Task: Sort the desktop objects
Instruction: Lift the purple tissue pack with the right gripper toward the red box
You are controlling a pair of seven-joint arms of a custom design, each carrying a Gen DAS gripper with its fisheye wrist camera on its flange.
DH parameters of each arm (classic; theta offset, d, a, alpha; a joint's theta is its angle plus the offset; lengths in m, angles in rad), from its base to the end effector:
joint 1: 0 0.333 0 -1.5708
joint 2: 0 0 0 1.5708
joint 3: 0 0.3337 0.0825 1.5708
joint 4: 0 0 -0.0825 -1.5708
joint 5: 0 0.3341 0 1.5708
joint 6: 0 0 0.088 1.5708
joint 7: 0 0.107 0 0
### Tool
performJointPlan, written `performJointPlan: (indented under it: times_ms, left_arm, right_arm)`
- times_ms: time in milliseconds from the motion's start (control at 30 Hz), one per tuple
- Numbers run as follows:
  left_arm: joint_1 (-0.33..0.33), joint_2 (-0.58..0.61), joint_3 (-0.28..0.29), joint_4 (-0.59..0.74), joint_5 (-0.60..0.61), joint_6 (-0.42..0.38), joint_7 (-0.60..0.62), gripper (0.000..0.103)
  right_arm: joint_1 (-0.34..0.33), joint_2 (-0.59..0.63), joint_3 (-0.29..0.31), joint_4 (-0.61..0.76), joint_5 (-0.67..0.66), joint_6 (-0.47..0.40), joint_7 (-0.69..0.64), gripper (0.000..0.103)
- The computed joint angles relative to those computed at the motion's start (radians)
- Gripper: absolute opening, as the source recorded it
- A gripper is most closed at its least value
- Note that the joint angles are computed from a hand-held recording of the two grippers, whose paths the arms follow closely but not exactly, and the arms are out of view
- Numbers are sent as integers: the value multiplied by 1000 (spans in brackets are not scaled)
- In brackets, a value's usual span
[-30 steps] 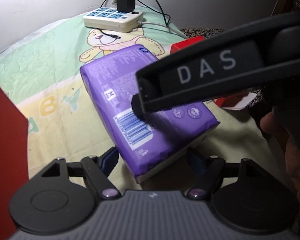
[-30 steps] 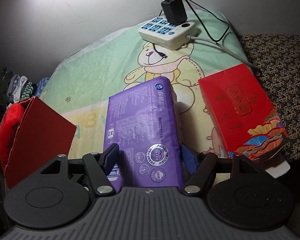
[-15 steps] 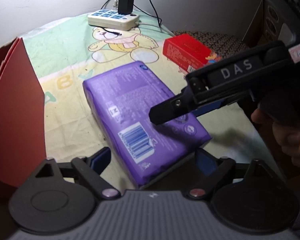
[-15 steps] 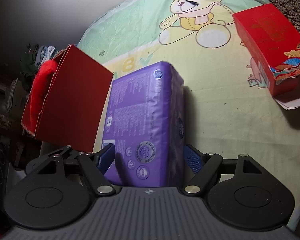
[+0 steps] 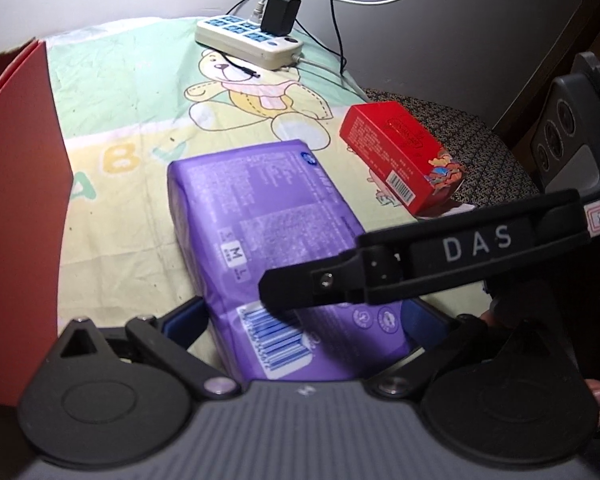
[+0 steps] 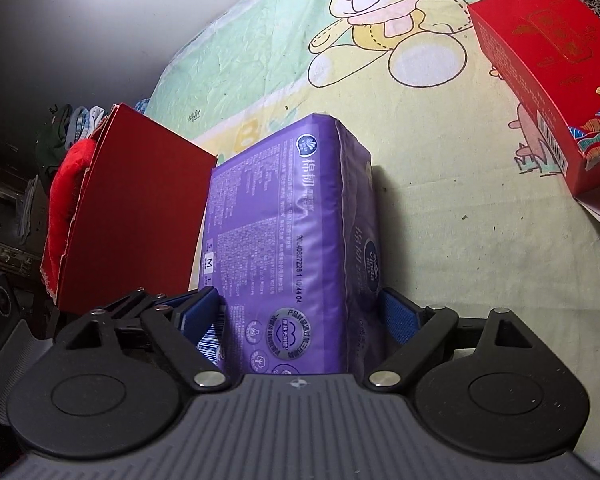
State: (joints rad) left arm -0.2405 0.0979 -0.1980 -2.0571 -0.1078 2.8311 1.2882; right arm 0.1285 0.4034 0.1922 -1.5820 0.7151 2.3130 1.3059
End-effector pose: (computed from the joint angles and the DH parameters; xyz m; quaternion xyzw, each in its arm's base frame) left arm 0.5237 -0.2351 0.5139 -0.6471 0.6852 -0.3193 0.0989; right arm 0.6334 0.2012 0.4848 -0.7063 0.6094 0.1338 0.3344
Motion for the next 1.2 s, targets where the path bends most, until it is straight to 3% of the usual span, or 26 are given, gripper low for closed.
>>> performJointPlan:
  times_ms: [133,233,267,400,533,700,900,1067,1200]
  left_arm:
    - [-23,-34,6,-24,113,-5,-65,100]
    - [-28,-84,-3,-61,179,39,-100,100]
    - [-26,-98,-8,-66,227,50,-115,100]
    - [-8,-106,-22,-30,627,61,-368,100]
    - [26,-148,-30,-35,709,69,-435,100]
    - [104,-255,-41,-101,696,131,-461,100]
    - [199,-411,-22,-198,626,199,-357,100]
    - [184,-500,107,-264,543,212,-149,100]
    - [113,-534,253,-304,439,199,19,100]
  right_arm:
    - [-8,-46,4,-52,18,-1,-41,87]
    - [-19,-101,-4,-121,81,-1,-63,87]
    - [-22,-121,-7,-146,113,0,-70,87]
    - [-13,-200,-28,-220,240,27,-132,86]
    - [52,-245,-45,-239,212,148,-174,85]
    - [91,-272,-38,-225,285,250,-275,84]
    - [168,-255,-8,-129,258,359,-346,84]
    - [221,-143,33,53,188,335,-206,84]
    - [262,-12,72,222,99,299,-29,83]
